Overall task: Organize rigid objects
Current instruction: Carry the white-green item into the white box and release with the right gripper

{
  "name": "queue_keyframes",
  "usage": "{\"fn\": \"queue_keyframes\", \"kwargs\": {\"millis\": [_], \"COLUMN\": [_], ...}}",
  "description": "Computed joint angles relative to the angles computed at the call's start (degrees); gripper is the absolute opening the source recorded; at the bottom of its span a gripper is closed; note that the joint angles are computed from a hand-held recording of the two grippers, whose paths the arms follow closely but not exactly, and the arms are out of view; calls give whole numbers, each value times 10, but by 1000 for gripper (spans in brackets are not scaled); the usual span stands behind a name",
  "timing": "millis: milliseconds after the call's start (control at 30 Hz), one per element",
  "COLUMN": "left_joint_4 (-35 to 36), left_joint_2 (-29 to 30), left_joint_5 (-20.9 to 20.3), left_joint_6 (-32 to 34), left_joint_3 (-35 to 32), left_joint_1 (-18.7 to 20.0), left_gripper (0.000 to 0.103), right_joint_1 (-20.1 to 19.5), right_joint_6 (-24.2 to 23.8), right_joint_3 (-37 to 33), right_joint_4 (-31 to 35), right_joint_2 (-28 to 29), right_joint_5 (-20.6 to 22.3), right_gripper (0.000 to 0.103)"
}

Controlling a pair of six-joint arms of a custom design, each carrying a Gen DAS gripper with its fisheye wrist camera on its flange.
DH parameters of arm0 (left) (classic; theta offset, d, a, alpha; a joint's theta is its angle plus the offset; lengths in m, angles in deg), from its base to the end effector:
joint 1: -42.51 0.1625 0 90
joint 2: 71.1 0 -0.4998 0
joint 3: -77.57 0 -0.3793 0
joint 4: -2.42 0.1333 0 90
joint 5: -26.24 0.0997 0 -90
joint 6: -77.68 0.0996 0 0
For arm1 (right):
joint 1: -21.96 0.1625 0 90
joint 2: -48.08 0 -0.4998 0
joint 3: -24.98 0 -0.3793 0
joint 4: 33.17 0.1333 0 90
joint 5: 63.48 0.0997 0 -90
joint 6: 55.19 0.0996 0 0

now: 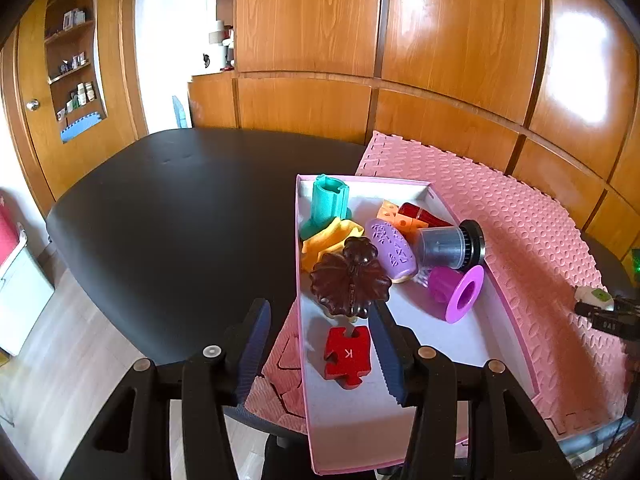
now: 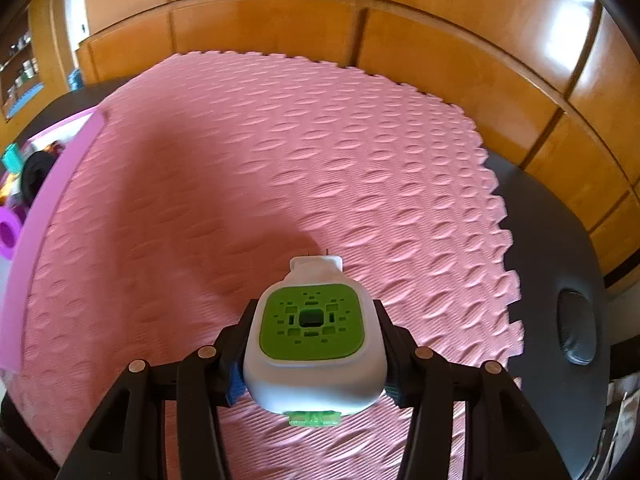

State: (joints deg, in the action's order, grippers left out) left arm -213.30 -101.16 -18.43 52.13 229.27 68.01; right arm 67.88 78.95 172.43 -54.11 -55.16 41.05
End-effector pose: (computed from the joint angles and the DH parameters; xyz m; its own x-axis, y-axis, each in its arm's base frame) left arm -0.2172 -0.3298 0.0272 -0.7026 0.3676 -0.6093 0.6620 0.6517 -0.3701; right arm -0.0659 -0.2238 0.2549 -0.5699 0.3806 0.7283 -0.1926 0.7997 -0.5686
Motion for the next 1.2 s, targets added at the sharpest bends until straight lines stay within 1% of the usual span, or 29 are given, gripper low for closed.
{"fn": "queue_keyframes", "kwargs": {"millis": [67,200,267,367,467,600,700,767,867,1000,1067,1100,1200], "left_joint_4": [-1,-3,-8,-15,-27,-33,-34,-37,-39,-44,-43,-43,-42], "left_joint_2": [0,-1,-1,0,2,-3,-9,-12,-15,-15,-14,-14,-13], "left_joint_5": [-2,-2,0,2,7,16,25,29,33,33,31,30,26], "left_joint_6": [-2,-8,-7,-8,-10,-14,-18,-20,-23,-24,-25,-26,-27], "left_joint_3": [1,5,6,6,9,12,14,16,19,21,22,21,21], "left_joint_1": [3,6,7,11,15,22,29,33,39,46,50,51,56], "left_gripper": [52,52,52,52,52,52,52,52,52,52,52,52,52], "right_joint_1": [23,45,70,128,209,331,388,428,457,481,482,479,472], "right_joint_6": [8,47,65,95,119,152,167,185,204,226,235,240,232], "right_joint_3": [5,10,11,9,4,-11,-27,-36,-54,-76,-89,-96,-106], "right_joint_4": [-8,-11,-13,-13,-24,-53,-64,-74,-88,-115,-120,-114,-118], "right_joint_2": [13,30,35,44,70,144,200,239,291,353,379,391,413], "right_joint_5": [9,3,7,20,46,96,102,113,115,144,161,162,171], "right_gripper": [52,52,52,52,52,52,52,52,52,52,52,52,52]}}
